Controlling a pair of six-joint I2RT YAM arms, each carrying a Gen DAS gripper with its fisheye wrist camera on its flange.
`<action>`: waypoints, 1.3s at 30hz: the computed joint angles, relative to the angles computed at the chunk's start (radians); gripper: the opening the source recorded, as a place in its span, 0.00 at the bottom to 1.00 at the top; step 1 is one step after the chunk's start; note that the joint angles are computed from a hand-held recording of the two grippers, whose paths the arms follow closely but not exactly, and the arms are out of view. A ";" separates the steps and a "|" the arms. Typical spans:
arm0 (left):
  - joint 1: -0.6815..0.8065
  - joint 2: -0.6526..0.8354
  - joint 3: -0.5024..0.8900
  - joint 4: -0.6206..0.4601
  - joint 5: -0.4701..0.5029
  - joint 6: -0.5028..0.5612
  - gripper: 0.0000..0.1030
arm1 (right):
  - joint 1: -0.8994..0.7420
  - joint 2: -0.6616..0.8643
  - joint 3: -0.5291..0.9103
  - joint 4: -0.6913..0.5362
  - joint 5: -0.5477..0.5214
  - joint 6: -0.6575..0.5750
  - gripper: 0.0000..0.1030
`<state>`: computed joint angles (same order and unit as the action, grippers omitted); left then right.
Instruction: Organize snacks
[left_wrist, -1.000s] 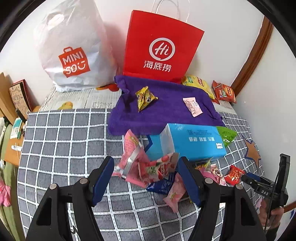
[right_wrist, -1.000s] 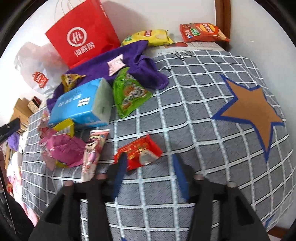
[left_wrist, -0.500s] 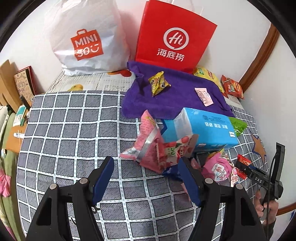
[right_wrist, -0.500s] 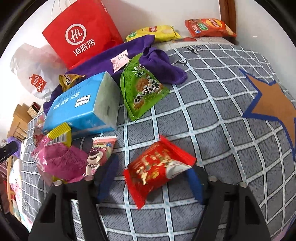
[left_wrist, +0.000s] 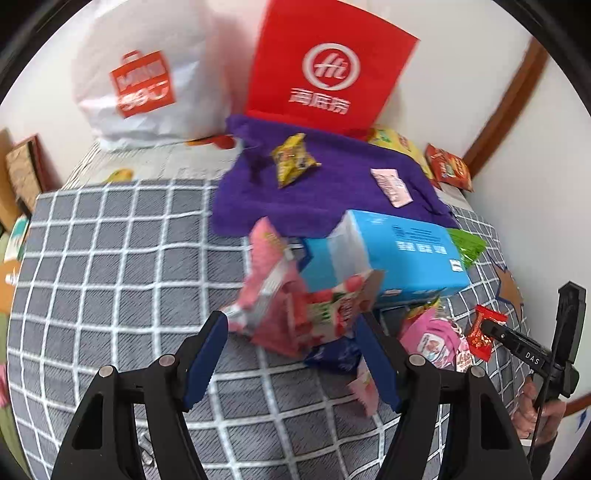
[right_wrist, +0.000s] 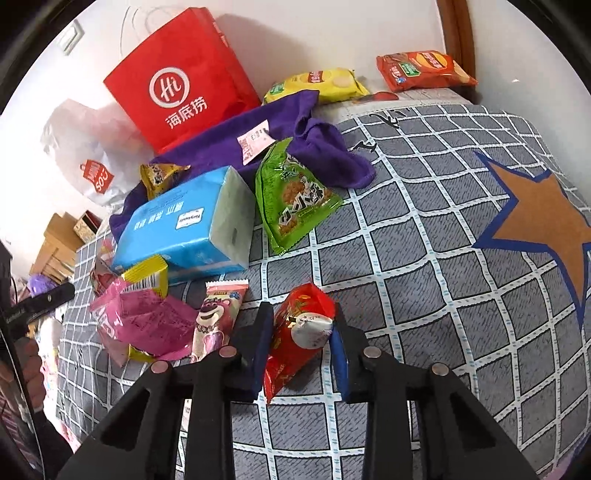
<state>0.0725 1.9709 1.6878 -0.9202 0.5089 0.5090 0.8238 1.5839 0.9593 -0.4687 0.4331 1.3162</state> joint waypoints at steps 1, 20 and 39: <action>-0.015 0.002 -0.001 -0.003 -0.007 0.003 0.68 | 0.002 0.001 -0.001 0.002 0.001 0.000 0.29; -0.087 0.051 -0.024 0.041 -0.045 -0.045 0.40 | -0.007 0.054 0.013 0.071 -0.042 -0.039 0.36; 0.044 -0.072 -0.076 -0.039 0.058 0.024 0.36 | 0.120 -0.015 0.072 -0.100 0.075 0.078 0.24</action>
